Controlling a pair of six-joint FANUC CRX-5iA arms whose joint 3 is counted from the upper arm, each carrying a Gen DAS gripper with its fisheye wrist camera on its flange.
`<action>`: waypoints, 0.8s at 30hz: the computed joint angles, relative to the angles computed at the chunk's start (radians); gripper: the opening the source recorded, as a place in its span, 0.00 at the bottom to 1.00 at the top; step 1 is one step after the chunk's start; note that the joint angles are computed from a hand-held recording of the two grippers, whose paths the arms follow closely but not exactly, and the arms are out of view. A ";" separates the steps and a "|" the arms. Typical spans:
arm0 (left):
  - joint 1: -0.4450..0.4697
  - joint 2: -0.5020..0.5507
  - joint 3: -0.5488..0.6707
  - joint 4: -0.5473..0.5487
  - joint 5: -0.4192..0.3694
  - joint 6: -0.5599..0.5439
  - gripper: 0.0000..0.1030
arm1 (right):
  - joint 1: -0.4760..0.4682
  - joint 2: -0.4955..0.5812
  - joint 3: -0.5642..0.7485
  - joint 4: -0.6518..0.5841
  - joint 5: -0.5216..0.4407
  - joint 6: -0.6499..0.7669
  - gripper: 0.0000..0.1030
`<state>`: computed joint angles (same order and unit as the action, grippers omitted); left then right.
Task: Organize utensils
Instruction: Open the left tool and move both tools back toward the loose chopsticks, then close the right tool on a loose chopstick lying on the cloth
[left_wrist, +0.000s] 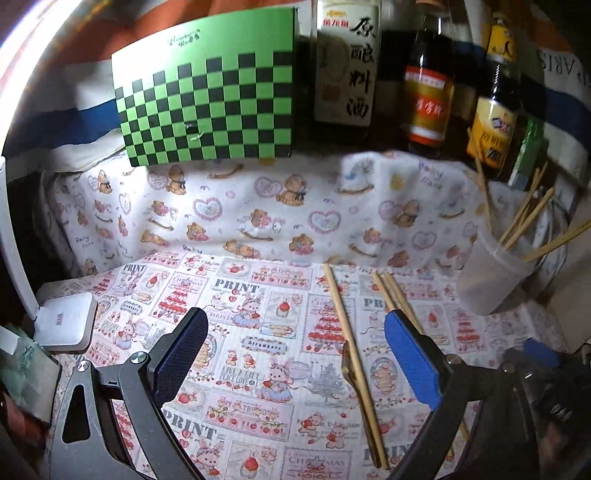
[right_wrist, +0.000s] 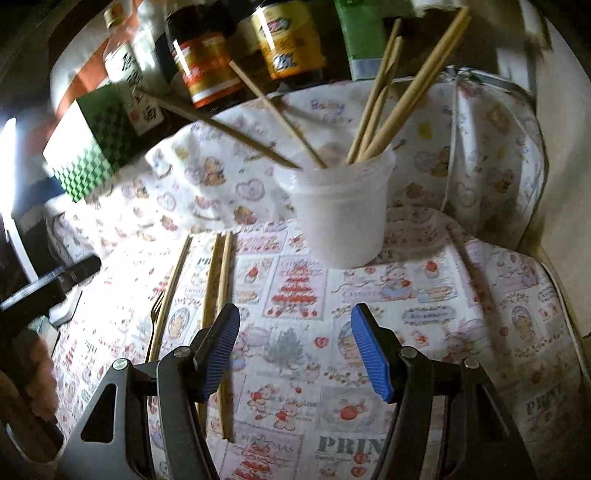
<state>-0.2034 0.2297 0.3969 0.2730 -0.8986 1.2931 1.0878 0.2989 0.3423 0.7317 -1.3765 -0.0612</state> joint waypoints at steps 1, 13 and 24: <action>-0.001 -0.003 -0.003 0.001 0.001 -0.003 0.93 | 0.000 0.001 0.003 -0.007 0.004 0.010 0.63; -0.004 0.039 0.078 -0.112 -0.038 0.117 0.93 | 0.011 0.090 0.142 -0.125 -0.018 0.245 0.50; -0.050 -0.007 0.049 -0.264 0.051 0.156 0.93 | 0.014 0.148 0.230 -0.175 -0.091 0.339 0.35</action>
